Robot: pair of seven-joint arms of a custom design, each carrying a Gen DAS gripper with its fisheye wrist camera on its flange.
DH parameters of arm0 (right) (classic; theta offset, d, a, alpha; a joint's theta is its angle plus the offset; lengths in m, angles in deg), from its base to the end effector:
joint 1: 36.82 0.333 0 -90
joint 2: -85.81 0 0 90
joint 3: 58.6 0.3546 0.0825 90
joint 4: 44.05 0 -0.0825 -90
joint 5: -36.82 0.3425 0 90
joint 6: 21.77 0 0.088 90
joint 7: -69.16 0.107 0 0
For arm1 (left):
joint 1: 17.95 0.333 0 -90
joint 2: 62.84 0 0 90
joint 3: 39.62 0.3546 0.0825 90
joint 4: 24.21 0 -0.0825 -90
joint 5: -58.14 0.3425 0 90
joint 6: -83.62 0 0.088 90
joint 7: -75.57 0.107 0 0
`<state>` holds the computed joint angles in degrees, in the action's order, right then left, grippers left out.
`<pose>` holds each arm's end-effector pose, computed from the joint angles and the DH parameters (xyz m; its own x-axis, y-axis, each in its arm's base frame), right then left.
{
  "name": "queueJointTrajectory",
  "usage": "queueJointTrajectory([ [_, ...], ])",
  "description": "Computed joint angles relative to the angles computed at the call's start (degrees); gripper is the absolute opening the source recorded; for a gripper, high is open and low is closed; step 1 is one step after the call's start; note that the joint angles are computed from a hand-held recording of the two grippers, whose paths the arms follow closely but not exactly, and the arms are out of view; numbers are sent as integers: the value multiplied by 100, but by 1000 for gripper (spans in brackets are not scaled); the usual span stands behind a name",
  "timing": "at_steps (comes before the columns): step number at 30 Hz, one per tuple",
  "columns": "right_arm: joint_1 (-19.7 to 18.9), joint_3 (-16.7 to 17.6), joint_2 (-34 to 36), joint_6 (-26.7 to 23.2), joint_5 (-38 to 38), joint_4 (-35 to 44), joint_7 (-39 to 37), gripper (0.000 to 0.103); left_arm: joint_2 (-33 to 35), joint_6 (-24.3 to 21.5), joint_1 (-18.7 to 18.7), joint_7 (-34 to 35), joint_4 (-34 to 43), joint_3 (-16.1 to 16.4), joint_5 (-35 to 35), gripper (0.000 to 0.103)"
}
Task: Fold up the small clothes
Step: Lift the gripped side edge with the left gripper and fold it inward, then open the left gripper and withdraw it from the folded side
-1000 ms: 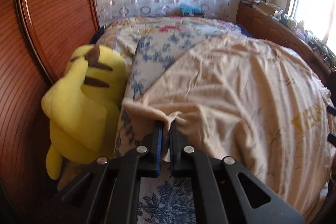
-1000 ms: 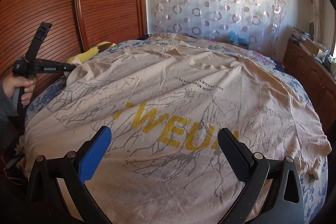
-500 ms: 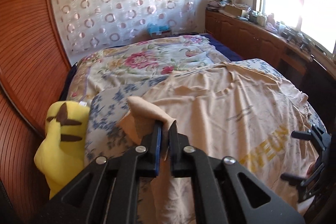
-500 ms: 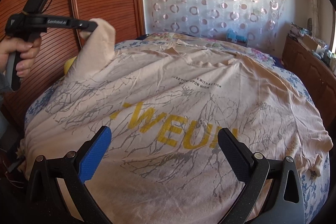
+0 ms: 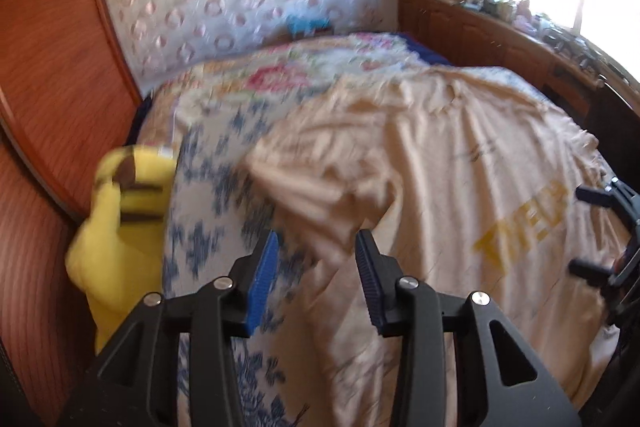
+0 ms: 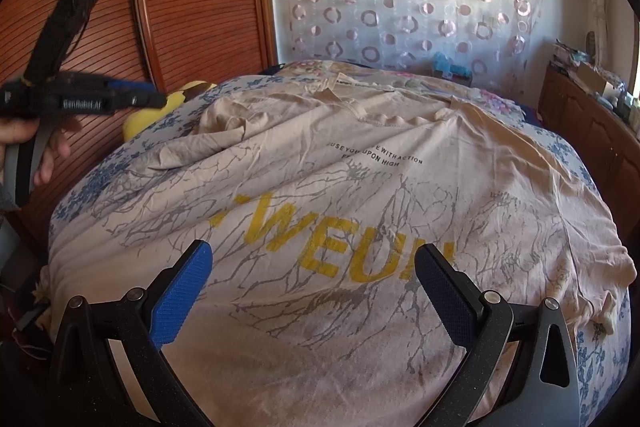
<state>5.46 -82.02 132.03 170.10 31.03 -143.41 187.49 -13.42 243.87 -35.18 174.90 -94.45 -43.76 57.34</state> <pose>0.6435 0.3103 0.3010 0.2029 -0.9789 -0.0246 -0.6289 -0.1110 -0.7695 0.7512 -0.2689 0.3801 -0.4474 -0.8934 -0.0393 -0.6660 0.3622 -0.6521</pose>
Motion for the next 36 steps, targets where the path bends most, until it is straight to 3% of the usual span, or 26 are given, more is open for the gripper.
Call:
queueJointTrajectory([
  [6,-18,22,15,-68,-30,49,8,103,284,-394,103,-91,164,-103,-145,39],
  [13,-71,72,13,-105,-103,68,69,103,368,-233,130,-126,145,-188,-236,38],
  [17,-105,106,6,-99,-145,70,90,103,320,-115,457,397,-28,-703,-559,4],
  [20,-103,102,7,-102,-151,72,108,103,163,231,479,638,-351,-777,-691,1],
  [25,-128,127,0,-88,-170,68,119,103,-398,1042,370,897,-1204,-808,-815,1],
  [29,-133,128,-5,-79,-178,59,119,103,-759,1278,466,1326,-1698,-1181,-954,2],
  [31,-135,130,-6,-76,-177,57,118,103,-862,1256,445,1469,-1837,-1257,-1004,9],
  [33,-146,145,-10,-74,-179,55,115,103,-897,1212,549,1702,-1905,-1469,-1104,25],
  [36,-151,148,-12,-70,-181,51,111,103,-985,1301,251,1603,-1983,-1107,-1128,31],
])
